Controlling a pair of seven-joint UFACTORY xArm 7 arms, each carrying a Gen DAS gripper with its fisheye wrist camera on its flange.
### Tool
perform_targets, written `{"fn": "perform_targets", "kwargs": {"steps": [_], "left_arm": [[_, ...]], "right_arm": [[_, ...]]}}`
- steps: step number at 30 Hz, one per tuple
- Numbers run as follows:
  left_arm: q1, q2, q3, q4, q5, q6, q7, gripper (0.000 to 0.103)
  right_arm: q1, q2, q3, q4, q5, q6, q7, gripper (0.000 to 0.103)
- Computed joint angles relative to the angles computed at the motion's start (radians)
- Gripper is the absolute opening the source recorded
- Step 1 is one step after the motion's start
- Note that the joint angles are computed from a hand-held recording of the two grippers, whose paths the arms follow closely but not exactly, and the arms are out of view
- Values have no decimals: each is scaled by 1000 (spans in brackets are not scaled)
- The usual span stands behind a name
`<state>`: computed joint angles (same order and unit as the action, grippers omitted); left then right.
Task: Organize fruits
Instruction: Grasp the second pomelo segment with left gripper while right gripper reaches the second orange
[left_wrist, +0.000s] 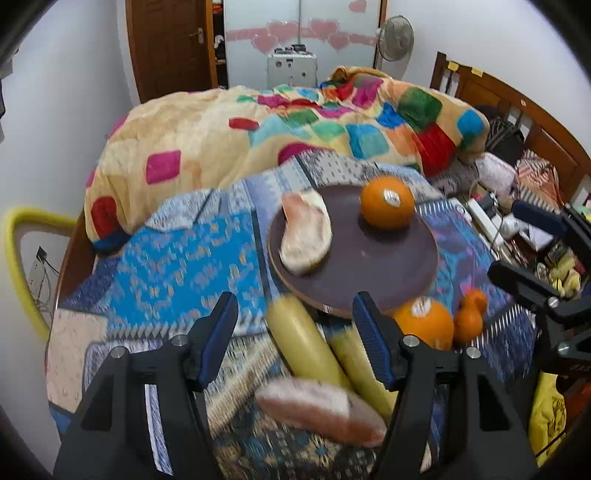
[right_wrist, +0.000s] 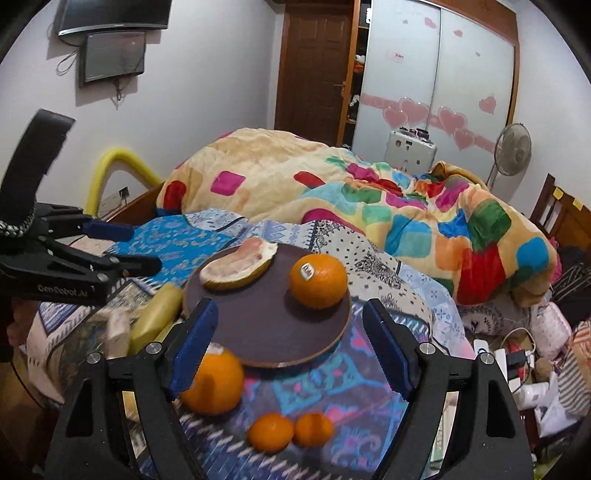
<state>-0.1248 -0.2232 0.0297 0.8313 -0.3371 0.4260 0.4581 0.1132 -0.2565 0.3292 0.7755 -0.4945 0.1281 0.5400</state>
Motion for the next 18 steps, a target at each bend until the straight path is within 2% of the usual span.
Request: {"fn": "perform_targets", "kwargs": {"steps": [6,12,13,15,16,18], "left_arm": [[6,-63,-13,-124,56,-33,-33,64],[21,-90,2,-187,75,-49,-53,69],[-6,-108,40,-205,39,-61,-20,70],[-14,-135,74,-219,3,-48,15,73],[-5,-151,82,-230,0,-39,19,73],[52,-162,47,-252,64,-52,-29,73]], "right_arm": [[-32,-90,63,-90,-20,-26,49,78],[-1,-123,54,-151,51,-42,15,78],[3,-131,54,-160,63,-42,12,78],[18,-137,43,-177,95,-48,1,79],[27,-142,37,-186,110,-49,-5,78],[20,-145,44,-195,126,-49,-8,78]]}}
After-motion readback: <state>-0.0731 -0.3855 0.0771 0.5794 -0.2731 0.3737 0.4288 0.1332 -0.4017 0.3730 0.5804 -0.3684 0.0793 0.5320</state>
